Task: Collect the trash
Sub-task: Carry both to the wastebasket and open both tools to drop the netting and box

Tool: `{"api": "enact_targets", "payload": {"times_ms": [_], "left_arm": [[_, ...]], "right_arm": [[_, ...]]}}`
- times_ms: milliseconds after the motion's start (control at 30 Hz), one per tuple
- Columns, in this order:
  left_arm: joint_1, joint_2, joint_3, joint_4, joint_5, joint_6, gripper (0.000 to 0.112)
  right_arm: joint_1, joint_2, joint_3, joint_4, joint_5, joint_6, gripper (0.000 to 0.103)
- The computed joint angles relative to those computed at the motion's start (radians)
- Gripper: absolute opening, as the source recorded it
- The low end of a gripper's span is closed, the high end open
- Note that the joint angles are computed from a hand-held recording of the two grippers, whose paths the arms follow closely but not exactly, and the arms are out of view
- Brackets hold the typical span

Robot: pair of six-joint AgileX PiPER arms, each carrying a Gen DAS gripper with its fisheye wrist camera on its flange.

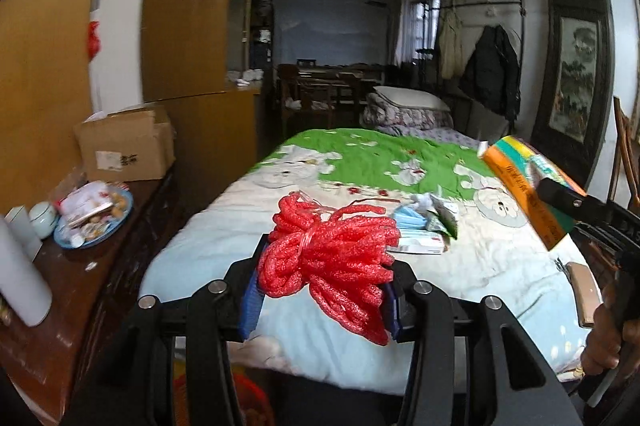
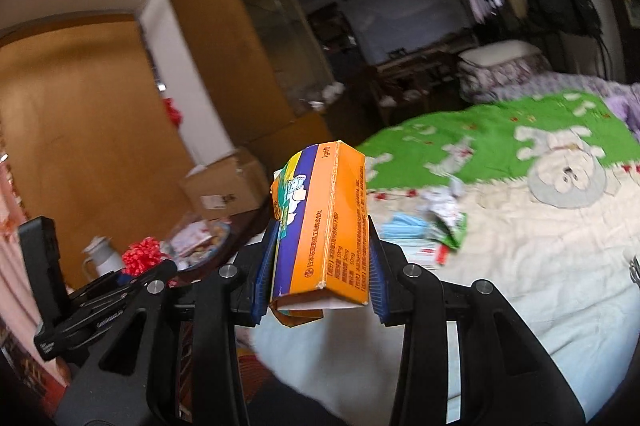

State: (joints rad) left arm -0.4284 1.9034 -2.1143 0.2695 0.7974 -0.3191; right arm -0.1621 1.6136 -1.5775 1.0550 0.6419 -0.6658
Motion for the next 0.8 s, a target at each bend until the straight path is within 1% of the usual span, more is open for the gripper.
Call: {"api": "enact_targets", "payload": {"times_ms": [33,133,267,300,333,367,433,500,600,667,800], "left_arm": [[0.018,-0.049,0.071,-0.001,-0.019,-0.007,0.047],[0.068,-0.141,0.209,0.007,-0.039,-0.022,0.048],[0.152,-0.220,0.372,-0.014,-0.051,-0.020,0.050],[0.171,-0.225,0.400,-0.026,-0.054,-0.011,0.055],[0.192,-0.224,0.433,-0.036,-0.055,-0.005,0.062],[0.218,-0.215,0.463,-0.048,-0.058,0.004,0.065],[0.255,-0.191,0.503,-0.071,-0.057,0.020,0.079],[0.303,-0.157,0.520,-0.118,-0.038,0.055,0.086],[0.363,-0.121,0.528,-0.174,-0.028,0.096,0.092],[0.399,-0.122,0.548,-0.193,-0.050,0.104,0.096],[0.462,-0.119,0.569,-0.204,-0.088,0.093,0.097]], "right_arm": [[0.012,-0.018,0.012,0.001,0.001,-0.009,0.040],[0.052,-0.060,0.044,0.001,0.006,-0.025,0.040],[0.094,-0.050,0.036,-0.013,0.041,-0.012,0.040],[0.105,-0.037,0.025,-0.022,0.051,0.000,0.040],[0.122,-0.008,-0.003,-0.043,0.074,0.027,0.040],[0.131,0.004,-0.013,-0.054,0.088,0.042,0.040],[0.163,0.047,-0.051,-0.091,0.116,0.090,0.040],[0.198,0.090,-0.088,-0.138,0.137,0.136,0.040],[0.267,0.174,-0.154,-0.225,0.170,0.208,0.040],[0.305,0.223,-0.202,-0.267,0.201,0.247,0.040],[0.393,0.339,-0.338,-0.371,0.271,0.328,0.040]]}}
